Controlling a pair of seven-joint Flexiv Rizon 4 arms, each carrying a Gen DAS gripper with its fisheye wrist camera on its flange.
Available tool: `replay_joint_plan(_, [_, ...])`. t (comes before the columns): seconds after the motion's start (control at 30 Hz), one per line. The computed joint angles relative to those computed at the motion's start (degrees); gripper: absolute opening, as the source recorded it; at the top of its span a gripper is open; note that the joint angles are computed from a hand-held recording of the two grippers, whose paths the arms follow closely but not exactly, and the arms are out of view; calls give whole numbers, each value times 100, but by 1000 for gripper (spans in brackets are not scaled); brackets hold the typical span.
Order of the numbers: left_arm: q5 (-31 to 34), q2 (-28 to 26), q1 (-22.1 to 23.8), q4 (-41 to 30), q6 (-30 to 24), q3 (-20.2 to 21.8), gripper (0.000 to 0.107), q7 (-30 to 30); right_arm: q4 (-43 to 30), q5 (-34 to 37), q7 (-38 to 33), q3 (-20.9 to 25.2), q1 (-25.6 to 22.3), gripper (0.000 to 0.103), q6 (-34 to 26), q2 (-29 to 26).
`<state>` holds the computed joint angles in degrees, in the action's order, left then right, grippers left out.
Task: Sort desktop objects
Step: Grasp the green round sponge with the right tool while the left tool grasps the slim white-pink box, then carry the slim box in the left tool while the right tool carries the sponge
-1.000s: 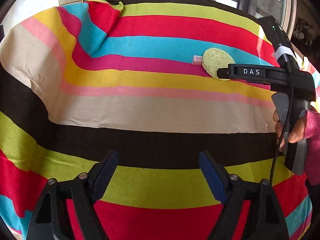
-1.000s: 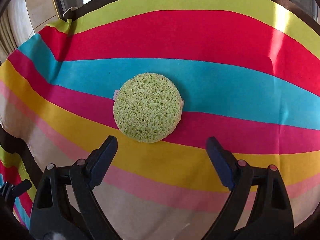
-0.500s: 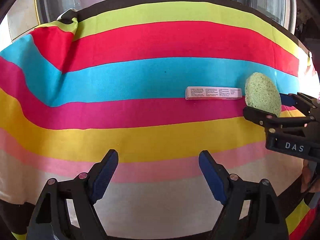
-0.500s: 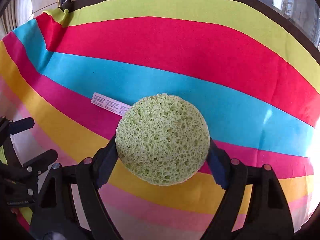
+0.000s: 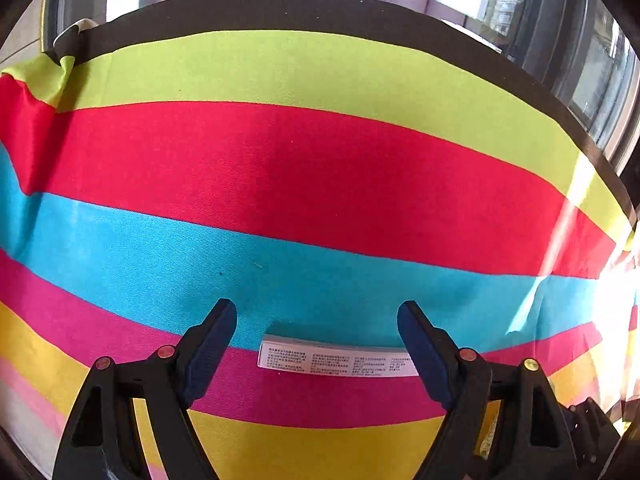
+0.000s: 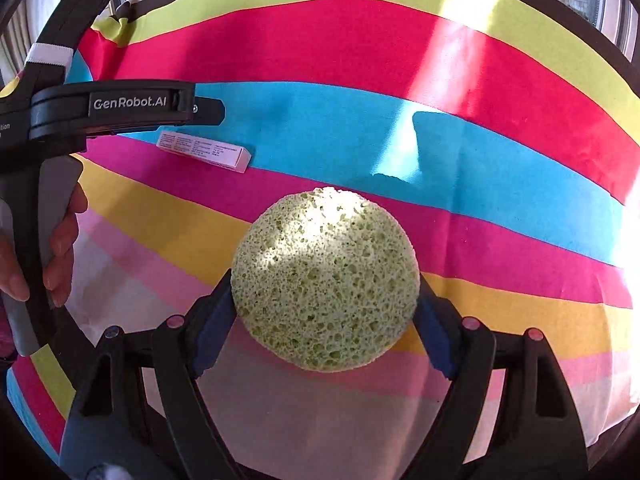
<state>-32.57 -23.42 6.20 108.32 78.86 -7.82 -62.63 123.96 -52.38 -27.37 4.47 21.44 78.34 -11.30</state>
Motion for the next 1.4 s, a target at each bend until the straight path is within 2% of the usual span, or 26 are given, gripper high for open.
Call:
replay_joint_plan(0.07, [526,-164,-444,-335,-320,597,83,-807,112,136,-30,28,-73,83,108,84])
replay_joint_plan(0.2, [2061,-278,-1315,-802,-974,1818,83,-2505,357,213,-22,38,-197,83,346,277])
replay_joint_plan(0.27, [2746,-216,-1606,-935,-1457,2238,84,-3158,468,273,-70,66,-258,83,424,370])
replay_joint_plan(0.33, [3127,-82,-1696,-962,-1969,2442,84,-3677,577,352,-134,103,-321,83,495,464])
replay_joint_plan(0.43, [3315,232,-1569,-584,-1822,2463,84,-4236,739,512,-268,174,-416,83,574,611])
replay_joint_plan(0.5, [2980,369,-1224,-275,-1627,2088,84,-3944,843,621,-367,227,-475,83,597,715])
replay_joint_plan(0.63, [3198,534,-995,-34,-1408,1712,85,-3895,1042,863,-589,348,-591,83,605,929])
replay_joint_plan(0.77, [3973,706,-1181,28,-1545,1776,85,-4626,1243,1150,-848,481,-700,83,578,1165])
replay_joint_plan(0.83, [4248,752,-1169,128,-1327,1743,84,-4817,1346,1329,-999,545,-749,83,573,1288])
replay_joint_plan(0.9, [4229,873,-1044,320,-1146,1632,73,-4688,1452,1540,-1170,605,-791,83,574,1415])
replay_joint_plan(0.97, [4174,1061,-924,571,-981,1569,30,-4519,1557,1769,-1353,660,-822,83,568,1547])
replay_joint_plan(1.03, [3691,1234,-644,958,-689,1363,15,-3953,1660,1996,-1541,710,-843,83,544,1686])
replay_joint_plan(1.13, [2003,1523,-130,1811,13,786,15,-2331,1811,2410,-1889,760,-824,83,507,1905])
replay_joint_plan(1.2, [747,1718,26,2322,434,435,15,-1203,1912,2741,-2149,771,-780,83,479,2065])
replay_joint_plan(1.27, [-224,2006,-19,2788,676,295,15,-351,1999,3018,-2337,779,-760,83,415,2217])
replay_joint_plan(1.33, [-490,2238,-175,3055,710,434,16,-35,2086,3249,-2527,789,-739,83,331,2380])
replay_joint_plan(1.4, [-214,2519,-328,3361,733,677,16,-121,2173,3287,-2592,856,-808,83,207,2544])
